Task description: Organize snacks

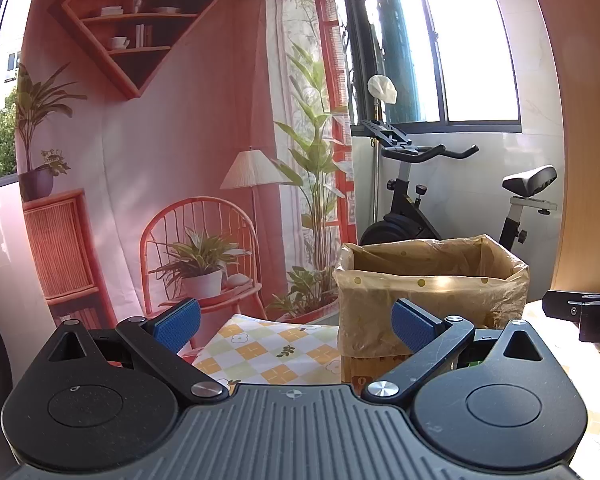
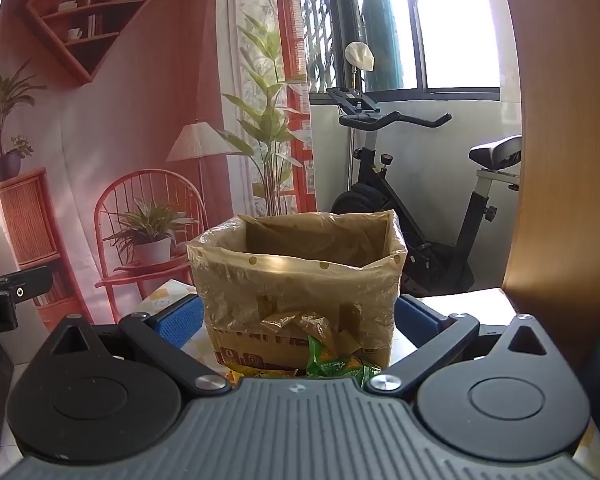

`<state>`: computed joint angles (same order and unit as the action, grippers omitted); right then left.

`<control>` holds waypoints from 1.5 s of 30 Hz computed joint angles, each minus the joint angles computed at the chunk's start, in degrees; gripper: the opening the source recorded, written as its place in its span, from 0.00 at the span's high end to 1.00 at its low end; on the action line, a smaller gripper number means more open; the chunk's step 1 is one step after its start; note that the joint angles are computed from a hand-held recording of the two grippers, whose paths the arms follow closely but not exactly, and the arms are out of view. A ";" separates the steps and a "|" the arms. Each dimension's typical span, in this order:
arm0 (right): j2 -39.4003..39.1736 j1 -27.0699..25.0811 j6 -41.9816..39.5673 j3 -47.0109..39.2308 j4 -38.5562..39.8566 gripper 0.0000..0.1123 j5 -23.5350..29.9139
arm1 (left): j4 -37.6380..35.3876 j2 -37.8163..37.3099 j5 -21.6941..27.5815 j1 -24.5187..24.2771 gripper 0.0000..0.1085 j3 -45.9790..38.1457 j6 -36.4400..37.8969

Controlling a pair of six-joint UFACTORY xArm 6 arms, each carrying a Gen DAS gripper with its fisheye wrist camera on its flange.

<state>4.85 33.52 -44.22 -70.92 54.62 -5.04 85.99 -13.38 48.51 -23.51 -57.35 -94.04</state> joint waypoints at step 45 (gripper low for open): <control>-0.85 -0.03 2.86 1.51 -3.14 0.08 -0.43 | 0.71 0.14 0.15 -0.14 0.06 0.04 -0.73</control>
<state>4.00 33.49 -41.36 -69.41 51.49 -5.47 86.71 -13.24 48.67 -23.65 -57.31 -94.77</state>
